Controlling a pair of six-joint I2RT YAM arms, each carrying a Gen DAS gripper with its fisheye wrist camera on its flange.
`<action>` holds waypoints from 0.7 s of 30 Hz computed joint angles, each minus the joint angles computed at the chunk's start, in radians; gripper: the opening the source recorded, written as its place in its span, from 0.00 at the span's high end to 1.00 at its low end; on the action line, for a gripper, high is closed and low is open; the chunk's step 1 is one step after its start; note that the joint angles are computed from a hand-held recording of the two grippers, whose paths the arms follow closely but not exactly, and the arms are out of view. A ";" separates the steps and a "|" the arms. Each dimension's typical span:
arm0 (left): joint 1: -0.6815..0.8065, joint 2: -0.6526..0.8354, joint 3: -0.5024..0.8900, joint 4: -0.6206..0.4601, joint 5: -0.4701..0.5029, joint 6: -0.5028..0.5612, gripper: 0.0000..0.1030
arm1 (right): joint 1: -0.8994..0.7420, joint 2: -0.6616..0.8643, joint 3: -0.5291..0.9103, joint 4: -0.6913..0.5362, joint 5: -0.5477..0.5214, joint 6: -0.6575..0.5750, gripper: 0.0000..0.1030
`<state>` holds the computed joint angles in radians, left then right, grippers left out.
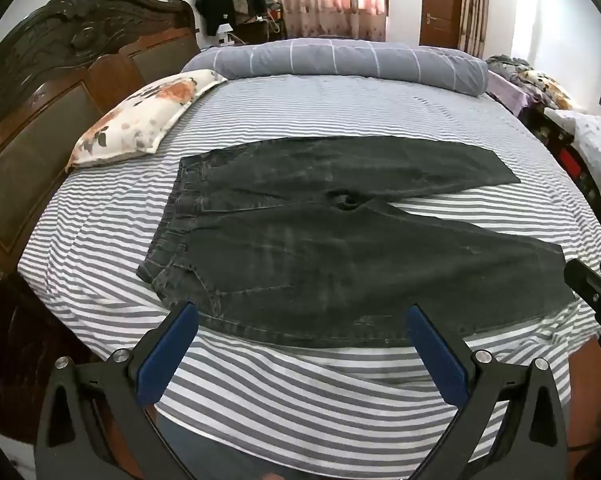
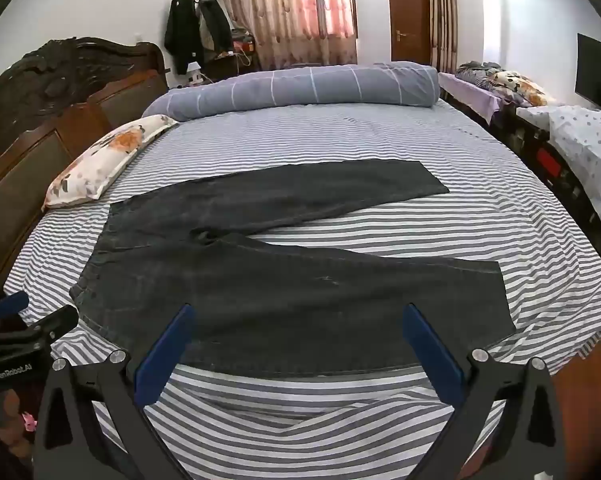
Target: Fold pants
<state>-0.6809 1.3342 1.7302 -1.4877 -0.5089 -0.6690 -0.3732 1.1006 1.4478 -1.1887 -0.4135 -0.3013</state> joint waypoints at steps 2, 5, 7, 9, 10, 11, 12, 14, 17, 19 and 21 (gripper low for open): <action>-0.010 -0.022 -0.027 0.027 -0.015 -0.018 0.00 | 0.001 -0.004 -0.005 -0.001 -0.002 0.000 0.00; -0.008 -0.033 -0.019 0.004 -0.009 -0.024 0.00 | 0.001 -0.011 -0.014 -0.001 -0.003 -0.001 0.00; -0.008 -0.044 -0.028 -0.003 0.001 -0.025 0.00 | -0.001 -0.016 -0.019 -0.003 -0.003 -0.004 0.00; -0.008 -0.040 -0.020 -0.018 0.002 -0.025 0.00 | -0.008 -0.010 -0.015 -0.006 -0.010 -0.009 0.00; -0.014 -0.031 -0.039 -0.003 -0.004 -0.026 0.00 | -0.014 -0.002 -0.010 -0.007 -0.015 -0.013 0.00; -0.020 -0.026 -0.052 0.008 -0.013 -0.032 0.00 | 0.024 -0.023 -0.045 0.022 0.017 0.016 0.00; -0.024 -0.028 -0.063 0.022 -0.016 -0.034 0.00 | 0.022 -0.025 -0.048 0.024 0.016 0.014 0.00; -0.034 -0.026 -0.068 0.029 -0.022 -0.034 0.00 | 0.025 -0.027 -0.053 0.021 0.019 0.015 0.00; -0.043 -0.025 -0.081 0.047 -0.020 -0.022 0.00 | 0.030 -0.034 -0.059 0.016 0.024 0.021 0.00; -0.026 -0.052 -0.127 0.089 0.003 0.000 0.00 | 0.000 -0.011 -0.053 0.002 0.000 -0.007 0.00; -0.022 -0.065 -0.150 0.116 0.006 0.006 0.00 | -0.006 -0.005 -0.047 -0.004 -0.005 -0.011 0.00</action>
<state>-0.7026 1.2693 1.5801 -1.3721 -0.5032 -0.6633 -0.3795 1.0960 1.4012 -1.1924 -0.4182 -0.3118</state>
